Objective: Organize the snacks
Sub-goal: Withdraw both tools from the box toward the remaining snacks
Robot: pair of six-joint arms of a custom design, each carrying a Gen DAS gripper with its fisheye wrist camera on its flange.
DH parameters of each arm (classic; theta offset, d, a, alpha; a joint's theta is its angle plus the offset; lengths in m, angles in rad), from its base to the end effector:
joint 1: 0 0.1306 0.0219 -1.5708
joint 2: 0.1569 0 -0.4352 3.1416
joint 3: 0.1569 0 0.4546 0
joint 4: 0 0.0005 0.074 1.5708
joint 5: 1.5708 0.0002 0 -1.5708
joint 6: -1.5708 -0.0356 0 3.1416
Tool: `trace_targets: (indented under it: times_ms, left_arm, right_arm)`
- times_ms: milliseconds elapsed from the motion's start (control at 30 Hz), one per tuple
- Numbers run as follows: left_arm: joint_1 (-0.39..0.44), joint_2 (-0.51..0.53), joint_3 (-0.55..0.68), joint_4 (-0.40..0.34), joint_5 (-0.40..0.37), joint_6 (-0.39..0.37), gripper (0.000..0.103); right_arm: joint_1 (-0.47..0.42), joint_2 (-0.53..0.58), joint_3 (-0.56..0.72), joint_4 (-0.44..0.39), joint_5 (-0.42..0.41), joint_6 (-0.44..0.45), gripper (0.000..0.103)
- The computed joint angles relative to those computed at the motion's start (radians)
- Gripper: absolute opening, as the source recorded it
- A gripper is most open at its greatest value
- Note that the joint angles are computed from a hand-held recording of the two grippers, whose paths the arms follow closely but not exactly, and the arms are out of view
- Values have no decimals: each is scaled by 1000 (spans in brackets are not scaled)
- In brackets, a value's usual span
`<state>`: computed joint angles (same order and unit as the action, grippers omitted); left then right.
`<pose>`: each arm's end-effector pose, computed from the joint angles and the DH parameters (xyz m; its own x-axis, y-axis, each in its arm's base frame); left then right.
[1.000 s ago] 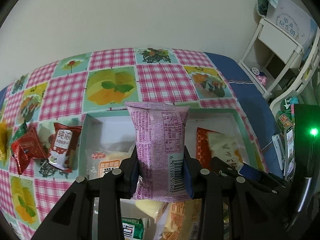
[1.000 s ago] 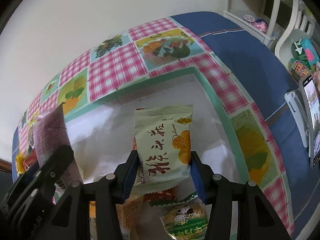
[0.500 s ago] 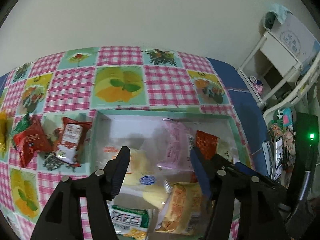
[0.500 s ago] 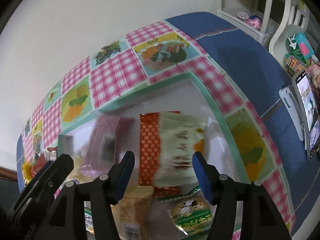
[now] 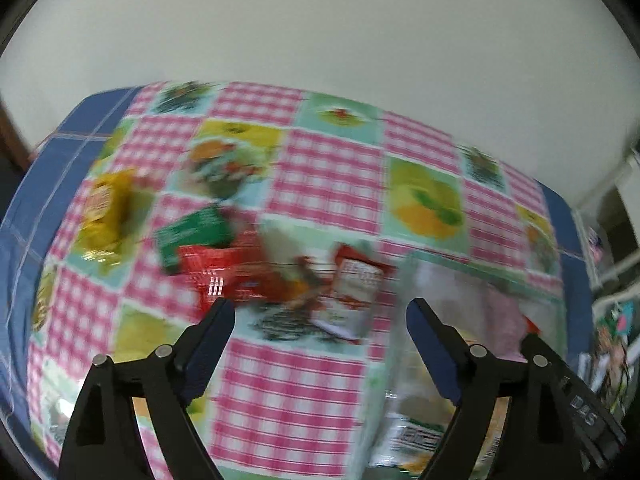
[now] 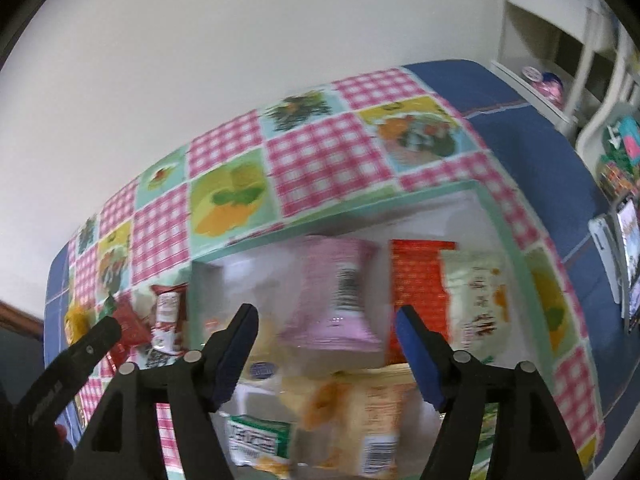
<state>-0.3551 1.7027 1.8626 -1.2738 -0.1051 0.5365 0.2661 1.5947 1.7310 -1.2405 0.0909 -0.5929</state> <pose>0.6038 -0.2204 0.5219 -0.8778 -0.2166 -0.4273 -0.1702 0.9747 -0.1446 0.5795 0.1541 0.5226 -0.8389 0.3481 -0.4184 0.2970 0.9370 0.1841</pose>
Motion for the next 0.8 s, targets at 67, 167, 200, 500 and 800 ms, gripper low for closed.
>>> trace_targets:
  times_ms: [67, 167, 200, 500, 800]
  left_arm:
    - [24, -12, -21, -9, -15, 12, 90]
    - [58, -36, -55, -5, -23, 26, 92]
    - [70, -44, -66, -2, -22, 30, 92]
    - [152, -81, -117, 2, -29, 25, 100]
    - [217, -101, -154, 29, -29, -7, 100]
  right_arm:
    - [23, 12, 16, -3, 8, 2, 78]
    - [52, 28, 35, 2, 14, 9, 84]
    - [62, 33, 40, 5, 13, 13, 85]
    - [154, 107, 117, 2, 14, 64, 102]
    - [225, 161, 169, 39, -13, 114, 102]
